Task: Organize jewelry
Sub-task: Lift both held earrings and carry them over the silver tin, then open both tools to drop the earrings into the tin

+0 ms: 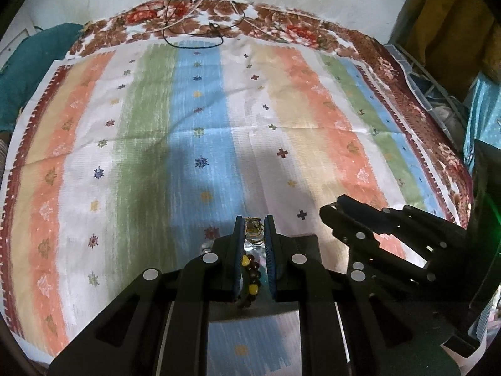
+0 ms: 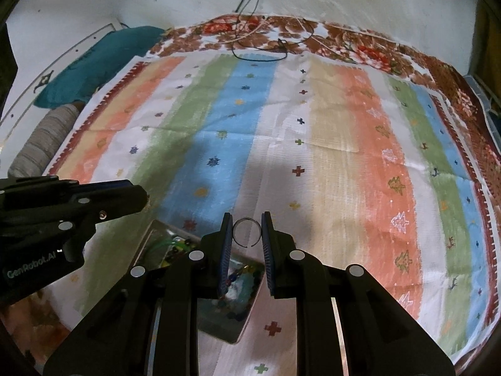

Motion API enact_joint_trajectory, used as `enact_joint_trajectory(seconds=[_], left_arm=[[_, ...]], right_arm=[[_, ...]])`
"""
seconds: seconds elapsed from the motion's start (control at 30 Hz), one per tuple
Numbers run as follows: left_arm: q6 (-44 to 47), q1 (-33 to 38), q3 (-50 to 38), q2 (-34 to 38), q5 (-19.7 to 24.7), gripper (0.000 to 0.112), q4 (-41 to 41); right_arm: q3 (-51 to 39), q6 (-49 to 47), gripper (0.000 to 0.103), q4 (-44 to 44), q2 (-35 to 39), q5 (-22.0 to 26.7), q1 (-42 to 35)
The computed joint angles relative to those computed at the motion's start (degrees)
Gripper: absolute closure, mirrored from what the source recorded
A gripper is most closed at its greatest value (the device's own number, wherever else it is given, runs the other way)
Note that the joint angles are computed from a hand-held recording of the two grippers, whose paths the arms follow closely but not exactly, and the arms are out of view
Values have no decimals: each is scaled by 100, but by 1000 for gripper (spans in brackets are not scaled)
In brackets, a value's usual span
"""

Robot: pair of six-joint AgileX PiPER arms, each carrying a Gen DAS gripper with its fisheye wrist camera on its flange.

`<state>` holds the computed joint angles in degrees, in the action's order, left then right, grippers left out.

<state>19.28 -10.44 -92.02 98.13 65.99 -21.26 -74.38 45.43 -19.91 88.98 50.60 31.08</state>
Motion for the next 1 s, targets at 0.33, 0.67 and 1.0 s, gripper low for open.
enact_joint_trajectory(seconds=[0.33, 0.67, 1.0], left_arm=[[258, 238, 479, -441, -14, 100, -270], [253, 489, 597, -524, 110, 93, -495], [558, 640, 1137, -1052, -28, 72, -442]], right_arm=[[160, 154, 84, -70, -219, 10, 373], [370, 189, 61, 138, -387, -192, 407], [744, 693, 56, -295, -914, -18, 710]])
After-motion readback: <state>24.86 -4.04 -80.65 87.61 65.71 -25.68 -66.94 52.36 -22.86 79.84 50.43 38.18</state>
